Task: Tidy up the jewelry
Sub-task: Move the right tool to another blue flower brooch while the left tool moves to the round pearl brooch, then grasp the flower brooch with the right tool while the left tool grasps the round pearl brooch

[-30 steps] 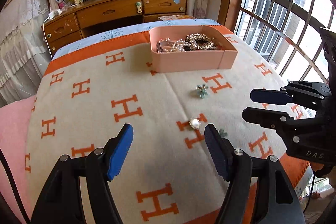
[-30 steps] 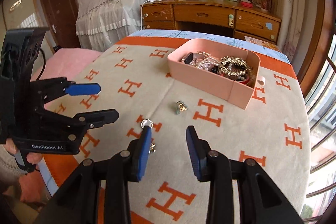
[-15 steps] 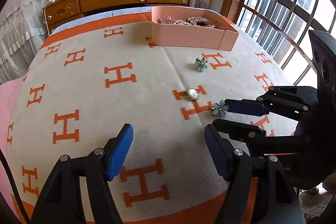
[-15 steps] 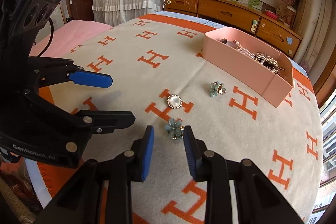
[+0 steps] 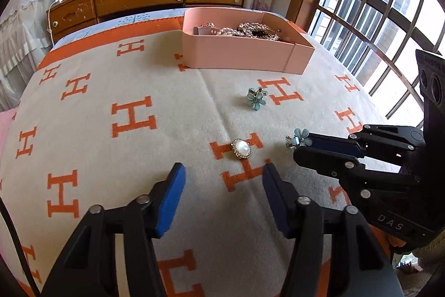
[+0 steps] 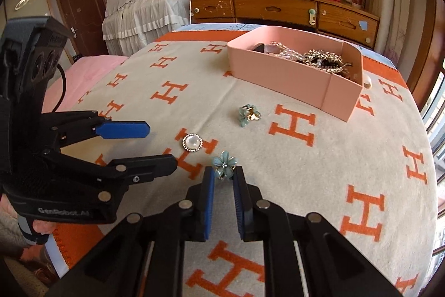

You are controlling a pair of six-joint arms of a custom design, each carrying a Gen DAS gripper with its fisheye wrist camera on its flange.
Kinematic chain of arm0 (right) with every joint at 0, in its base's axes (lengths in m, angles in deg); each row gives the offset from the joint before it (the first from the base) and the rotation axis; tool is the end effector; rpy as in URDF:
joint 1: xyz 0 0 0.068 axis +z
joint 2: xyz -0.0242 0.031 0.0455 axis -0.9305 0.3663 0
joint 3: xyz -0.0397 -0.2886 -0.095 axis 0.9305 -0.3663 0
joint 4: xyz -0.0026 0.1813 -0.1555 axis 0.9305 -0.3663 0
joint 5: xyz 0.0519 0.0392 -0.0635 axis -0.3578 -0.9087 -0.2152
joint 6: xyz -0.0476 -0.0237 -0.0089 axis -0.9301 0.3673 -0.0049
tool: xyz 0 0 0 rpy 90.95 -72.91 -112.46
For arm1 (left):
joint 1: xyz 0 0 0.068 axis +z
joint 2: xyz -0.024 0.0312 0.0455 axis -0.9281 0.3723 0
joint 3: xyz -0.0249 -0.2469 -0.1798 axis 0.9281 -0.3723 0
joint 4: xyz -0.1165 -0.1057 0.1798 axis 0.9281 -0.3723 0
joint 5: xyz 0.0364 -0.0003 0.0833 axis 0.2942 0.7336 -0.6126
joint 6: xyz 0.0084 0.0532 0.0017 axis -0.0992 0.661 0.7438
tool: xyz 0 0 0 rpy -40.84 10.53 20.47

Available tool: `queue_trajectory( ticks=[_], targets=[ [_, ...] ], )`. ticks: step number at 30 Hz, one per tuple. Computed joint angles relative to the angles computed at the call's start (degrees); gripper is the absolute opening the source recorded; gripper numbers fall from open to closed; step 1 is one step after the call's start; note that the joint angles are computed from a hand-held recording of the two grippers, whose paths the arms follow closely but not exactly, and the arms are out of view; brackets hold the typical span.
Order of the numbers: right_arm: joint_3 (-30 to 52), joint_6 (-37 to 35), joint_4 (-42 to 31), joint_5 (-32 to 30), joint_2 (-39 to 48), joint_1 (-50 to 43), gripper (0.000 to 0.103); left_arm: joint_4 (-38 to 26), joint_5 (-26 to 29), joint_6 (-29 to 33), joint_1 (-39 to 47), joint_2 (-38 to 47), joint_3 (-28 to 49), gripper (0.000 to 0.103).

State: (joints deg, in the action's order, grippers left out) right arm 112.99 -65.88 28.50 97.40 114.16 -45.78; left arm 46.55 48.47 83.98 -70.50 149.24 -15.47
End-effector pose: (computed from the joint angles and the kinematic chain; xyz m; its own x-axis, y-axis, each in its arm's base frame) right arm 0.2634 0.1052 0.1678 -0.7699 0.0355 -0.6372 -0.0504 0.9920 0.1162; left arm 0.3588 -0.0320 0.1578 -0.6339 0.5096 -0.5818 0.6959 0.7040 -0.1416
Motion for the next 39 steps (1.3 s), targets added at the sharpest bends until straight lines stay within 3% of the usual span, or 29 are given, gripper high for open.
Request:
queue_trajectory(
  ticks=[4, 18, 20, 22, 25, 29, 39],
  targets=[
    [-2.2, 0.9, 1.7, -1.4, -1.9, -1.3, 0.014, -0.5, -0.2, 3.4, -1.5, 1.6, 2.2, 0.041],
    [-4.2, 1.3, 3.9, -6.3, -2.3, -4.5, 0.013, -6.1, 1.6, 24.1, -2.6, 3.9, 7.6, 0.036],
    [-4.1, 1.4, 4.0, -6.8, -2.2, -4.8, 0.013, -6.0, 2.2, 27.3, -2.6, 3.7, 7.2, 0.031],
    [-4.3, 1.6, 4.2, -7.2, -2.2, -5.1, 0.013, -7.7, 2.9, 30.9, -2.7, 3.7, 7.7, 0.018],
    [-4.4, 1.8, 4.3, -7.6, -2.1, -5.6, 0.013, -8.8, 3.2, 34.0, -2.7, 3.5, 7.8, 0.017],
    [-4.6, 2.0, 4.4, -7.3, -2.4, -5.8, 0.013, -11.9, 3.9, 33.6, -2.4, 4.7, 10.3, 0.017],
    [-0.7, -0.1, 0.8, -5.4, -5.4, -6.5, 0.013, -11.6, 6.3, 24.3, -2.2, 3.8, 14.5, 0.017]
  ],
)
